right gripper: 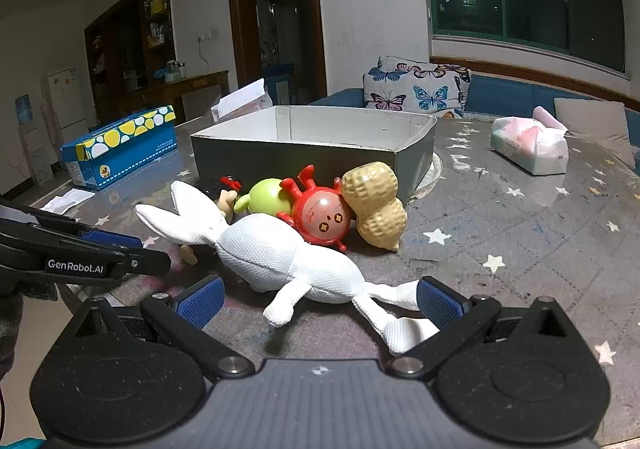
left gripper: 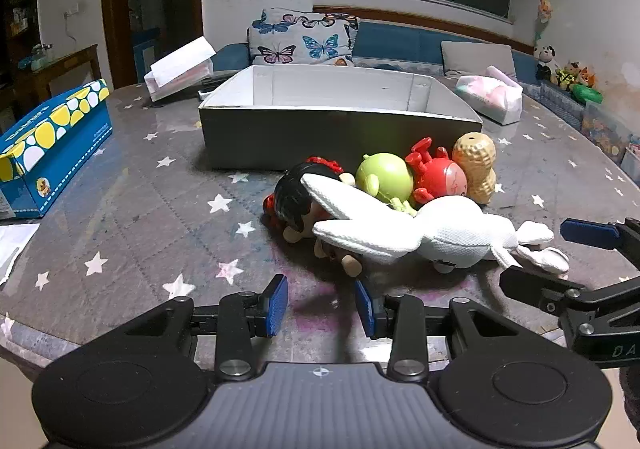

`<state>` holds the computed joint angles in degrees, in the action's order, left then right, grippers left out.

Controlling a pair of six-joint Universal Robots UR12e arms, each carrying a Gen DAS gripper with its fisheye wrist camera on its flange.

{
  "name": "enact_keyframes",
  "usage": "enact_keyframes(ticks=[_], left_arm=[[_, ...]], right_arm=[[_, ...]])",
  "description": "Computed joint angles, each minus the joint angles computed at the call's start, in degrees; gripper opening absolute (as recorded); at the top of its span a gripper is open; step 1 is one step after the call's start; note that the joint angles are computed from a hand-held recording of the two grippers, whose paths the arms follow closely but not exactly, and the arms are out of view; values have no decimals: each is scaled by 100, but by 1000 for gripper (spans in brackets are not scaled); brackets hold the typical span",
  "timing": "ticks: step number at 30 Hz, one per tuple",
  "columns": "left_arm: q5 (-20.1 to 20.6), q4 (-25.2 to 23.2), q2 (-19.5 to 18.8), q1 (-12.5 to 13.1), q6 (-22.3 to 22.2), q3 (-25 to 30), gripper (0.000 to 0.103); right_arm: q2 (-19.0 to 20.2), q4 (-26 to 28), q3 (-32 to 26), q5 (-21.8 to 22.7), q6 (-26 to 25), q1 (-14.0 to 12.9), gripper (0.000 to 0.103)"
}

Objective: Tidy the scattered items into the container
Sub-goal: 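Move the left tool toward the white plush bunny and open it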

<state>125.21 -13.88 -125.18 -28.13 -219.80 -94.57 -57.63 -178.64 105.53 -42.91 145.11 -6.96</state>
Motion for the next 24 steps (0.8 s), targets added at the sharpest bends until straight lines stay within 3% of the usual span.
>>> enact_keyframes(ticks=[24], left_arm=[[-463,240,-49,80,248,69,39]], right_arm=[[41,182,-96,-111,-258,66,102]])
